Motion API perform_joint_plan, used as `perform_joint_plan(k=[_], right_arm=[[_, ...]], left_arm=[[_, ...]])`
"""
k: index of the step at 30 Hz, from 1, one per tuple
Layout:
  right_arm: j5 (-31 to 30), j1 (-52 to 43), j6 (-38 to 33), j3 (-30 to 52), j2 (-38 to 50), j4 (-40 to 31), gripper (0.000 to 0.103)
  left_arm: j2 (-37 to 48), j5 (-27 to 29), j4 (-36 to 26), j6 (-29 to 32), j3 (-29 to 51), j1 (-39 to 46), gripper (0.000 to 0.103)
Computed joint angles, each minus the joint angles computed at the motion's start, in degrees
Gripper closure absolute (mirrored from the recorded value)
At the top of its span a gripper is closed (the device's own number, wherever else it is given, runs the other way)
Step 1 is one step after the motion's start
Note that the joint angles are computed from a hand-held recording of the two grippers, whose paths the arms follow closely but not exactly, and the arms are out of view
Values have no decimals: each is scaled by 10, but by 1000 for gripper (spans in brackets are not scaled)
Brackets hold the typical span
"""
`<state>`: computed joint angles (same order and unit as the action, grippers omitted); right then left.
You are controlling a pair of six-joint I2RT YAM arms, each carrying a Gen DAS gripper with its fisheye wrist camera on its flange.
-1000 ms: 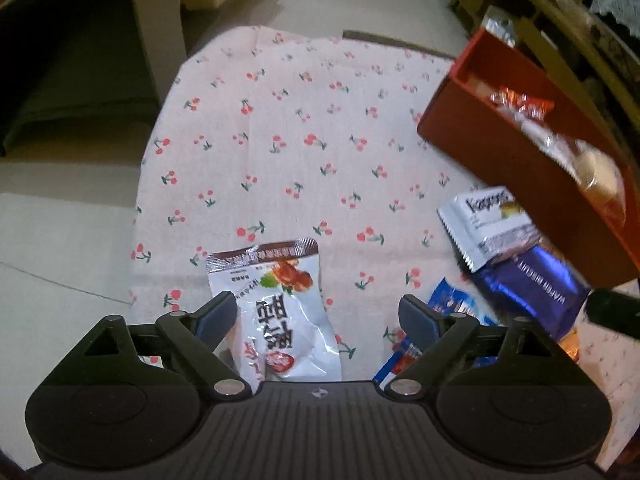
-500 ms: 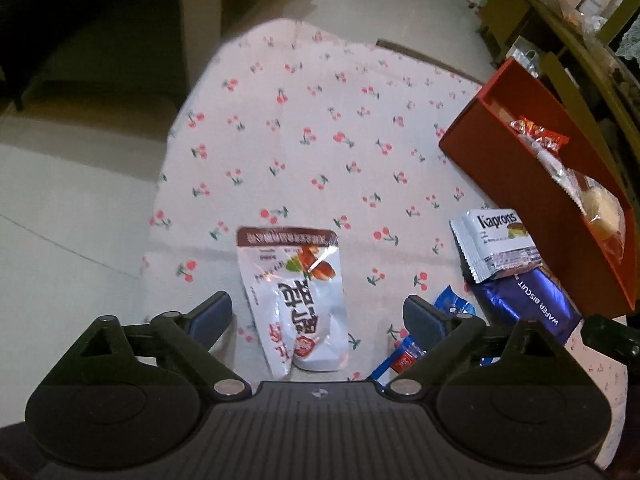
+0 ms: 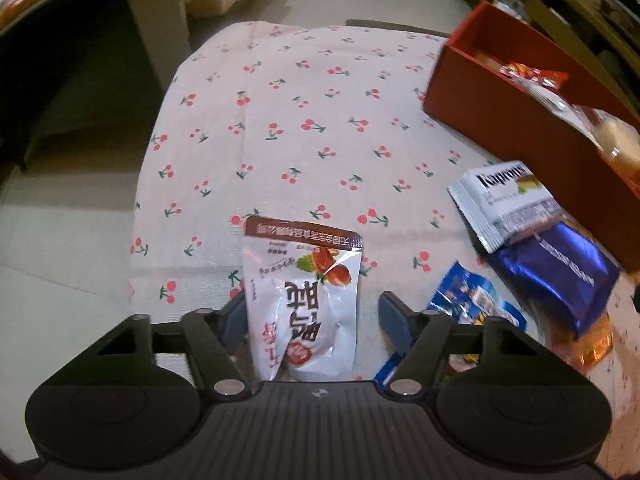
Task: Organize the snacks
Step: 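Move left tool to the white nut-print bag while right tool approaches the blue wafer biscuit bag, then grasp the white nut-print bag with left tool while right tool grasps the blue wafer biscuit bag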
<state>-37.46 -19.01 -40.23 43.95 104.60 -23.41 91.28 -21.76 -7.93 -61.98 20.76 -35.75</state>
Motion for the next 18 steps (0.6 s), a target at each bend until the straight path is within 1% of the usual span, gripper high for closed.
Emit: perform_joint_plan(k=[2,7,12,15,18], right_arm=[[5,-7,-1,5,7,1,15],[17,-13,7,5,13,10,15],[29,6,30,0,14,27,15],[24,29,47,7,14,34,15],[33,70,65,14,14,51,15]], left_arm=[[-11,-1,-1,4,-5,-3,44],[-37,24,34,23,-25,6,45],[-56,44,65,34,-39,7,46],[-86,59,74,33,-56,16,46],[-100,76,86,39,-67,26,46]])
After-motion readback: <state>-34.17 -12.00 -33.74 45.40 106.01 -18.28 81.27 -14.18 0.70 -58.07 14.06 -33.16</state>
